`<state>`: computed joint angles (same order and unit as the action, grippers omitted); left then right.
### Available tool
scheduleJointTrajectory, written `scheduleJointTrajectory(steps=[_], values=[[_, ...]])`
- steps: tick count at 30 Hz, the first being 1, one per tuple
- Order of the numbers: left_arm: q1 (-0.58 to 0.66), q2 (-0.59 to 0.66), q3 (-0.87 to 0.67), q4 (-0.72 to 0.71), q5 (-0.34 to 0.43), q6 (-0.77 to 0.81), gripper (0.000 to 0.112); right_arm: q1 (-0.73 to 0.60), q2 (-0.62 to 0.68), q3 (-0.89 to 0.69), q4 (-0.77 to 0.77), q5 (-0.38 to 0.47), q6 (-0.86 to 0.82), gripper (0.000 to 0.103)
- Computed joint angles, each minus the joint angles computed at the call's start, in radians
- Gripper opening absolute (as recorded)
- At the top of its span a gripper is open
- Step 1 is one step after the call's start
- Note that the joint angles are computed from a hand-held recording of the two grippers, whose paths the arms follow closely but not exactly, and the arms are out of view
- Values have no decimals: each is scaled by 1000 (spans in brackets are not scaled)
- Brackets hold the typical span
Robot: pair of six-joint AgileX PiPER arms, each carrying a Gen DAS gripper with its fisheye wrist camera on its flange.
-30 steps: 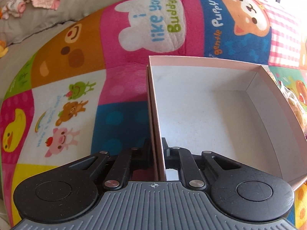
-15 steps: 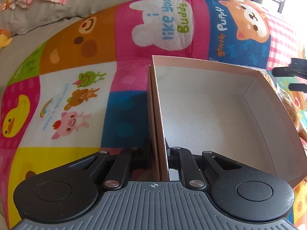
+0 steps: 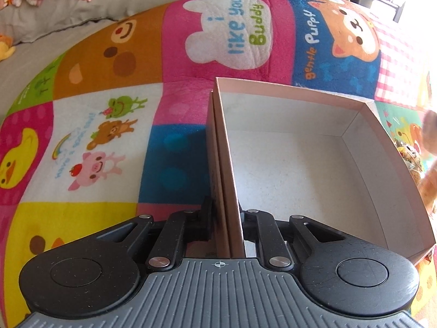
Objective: Organize objects
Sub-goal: 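Grasp the yellow-wrapped bun packet with the right gripper, then carry the bun packet into the pink box and open the right gripper, then move the right gripper to the white snack packet with green top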
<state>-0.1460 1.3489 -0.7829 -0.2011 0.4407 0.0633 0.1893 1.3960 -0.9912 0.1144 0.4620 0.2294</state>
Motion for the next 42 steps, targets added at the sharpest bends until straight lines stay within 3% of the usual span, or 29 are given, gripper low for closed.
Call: scheduleJointTrajectory(steps=[3, 6, 9, 11, 15, 18, 20, 21, 22, 23, 26, 29, 32, 35, 38, 42], values=[[-5, -15, 19, -61, -3, 67, 16, 68, -233, 92, -77, 113, 48, 69], [-11, -22, 31, -89, -13, 96, 16, 200, -408, 124, -145, 303, 129, 69], [-9, -22, 29, -98, -7, 93, 16, 399, -490, 160, -190, 425, 267, 69], [-16, -27, 34, -84, -12, 73, 16, 530, -514, 189, -173, 448, 348, 69], [-7, -38, 44, -113, -7, 99, 17, 784, -460, 185, -240, 423, 544, 69], [4, -45, 53, -146, -4, 127, 18, 838, -420, 139, -321, 343, 608, 69], [4, -45, 53, -148, -5, 120, 18, 814, -394, 91, -395, 275, 646, 70], [1, -45, 52, -140, -5, 106, 18, 808, -377, 70, -479, 231, 707, 75], [-1, -47, 52, -130, -3, 90, 17, 777, -343, 32, -554, 187, 744, 86], [-3, -49, 53, -123, -3, 80, 17, 742, -309, -6, -589, 158, 758, 89], [-8, -57, 61, -116, -8, 69, 18, 596, -266, -68, -459, 54, 621, 89], [-17, -57, 62, -90, -14, 33, 17, 536, -325, -26, -450, 54, 595, 91], [-17, -58, 63, -87, -16, 22, 17, 546, -420, 89, -635, 125, 767, 93], [-10, -60, 66, -110, -15, 50, 17, 567, -507, 216, -748, 247, 897, 94], [-20, -64, 67, -78, -15, 8, 17, 721, -556, 348, -960, 474, 1121, 94], [-29, -75, 78, -52, -24, -43, 17, 945, -603, 478, -1021, 701, 1289, 94]])
